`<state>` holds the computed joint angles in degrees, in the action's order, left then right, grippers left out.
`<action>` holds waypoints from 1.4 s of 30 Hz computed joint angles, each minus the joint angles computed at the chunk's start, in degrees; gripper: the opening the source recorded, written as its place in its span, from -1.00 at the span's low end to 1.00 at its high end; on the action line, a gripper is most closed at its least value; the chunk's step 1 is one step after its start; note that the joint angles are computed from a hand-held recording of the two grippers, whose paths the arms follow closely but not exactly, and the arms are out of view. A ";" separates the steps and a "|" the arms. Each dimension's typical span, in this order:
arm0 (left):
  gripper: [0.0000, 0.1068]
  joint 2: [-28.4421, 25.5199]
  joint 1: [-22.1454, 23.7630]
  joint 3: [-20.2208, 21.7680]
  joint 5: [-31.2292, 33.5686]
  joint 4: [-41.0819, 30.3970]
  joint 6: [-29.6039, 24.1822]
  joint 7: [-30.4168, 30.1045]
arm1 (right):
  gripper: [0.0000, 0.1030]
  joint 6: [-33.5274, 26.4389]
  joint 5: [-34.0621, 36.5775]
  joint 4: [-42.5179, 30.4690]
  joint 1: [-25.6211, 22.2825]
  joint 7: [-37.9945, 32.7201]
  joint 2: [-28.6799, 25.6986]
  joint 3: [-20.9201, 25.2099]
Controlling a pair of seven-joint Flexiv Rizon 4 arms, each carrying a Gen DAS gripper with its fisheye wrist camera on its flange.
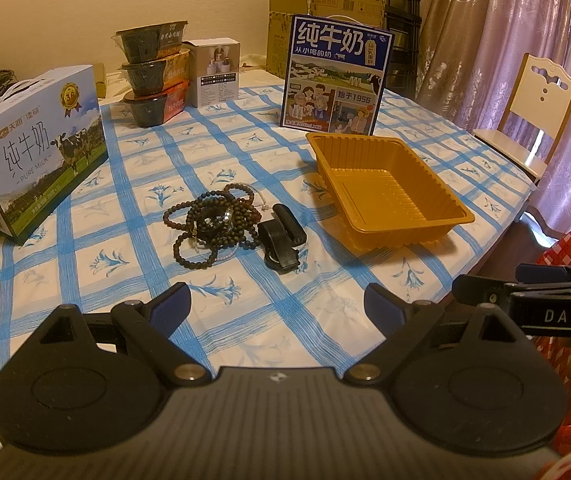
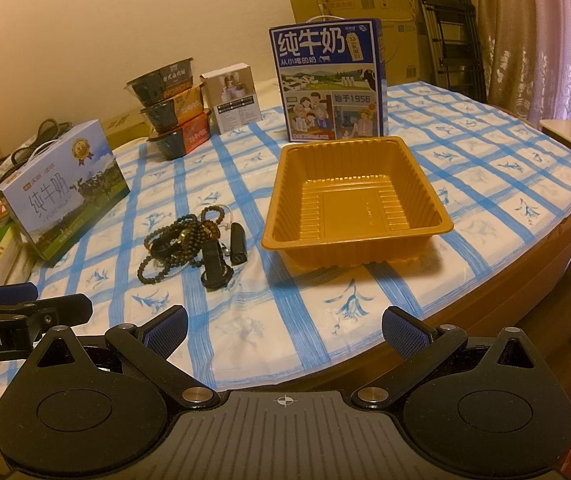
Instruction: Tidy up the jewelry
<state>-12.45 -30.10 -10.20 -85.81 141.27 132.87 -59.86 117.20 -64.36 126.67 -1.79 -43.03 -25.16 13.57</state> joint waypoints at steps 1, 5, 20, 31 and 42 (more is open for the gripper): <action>0.74 -0.01 0.00 0.01 0.15 0.05 0.02 -0.16 | 1.00 -0.01 -0.08 -0.04 -0.01 0.07 -0.05 0.00; 0.73 -0.03 0.02 0.03 0.22 0.07 0.02 -0.22 | 1.00 0.07 -0.60 -0.30 -0.06 0.53 -0.28 -0.07; 0.73 -0.80 2.49 0.65 -1.41 -2.83 -2.16 5.11 | 0.80 -3.22 4.18 -4.37 0.57 -0.77 -4.35 0.60; 0.68 -9.46 7.75 5.15 13.35 -5.23 -7.06 -4.49 | 0.80 -2.86 29.58 -9.13 11.76 -12.12 -10.15 -6.85; 0.63 -17.38 11.18 11.66 28.51 -10.76 -10.43 -12.24 | 0.56 7.43 54.62 -20.14 21.71 -21.17 -21.08 -12.65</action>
<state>-29.83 -18.92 1.46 -57.30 130.51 122.44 -72.10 124.63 -9.74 106.53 19.92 -64.20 -46.24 0.92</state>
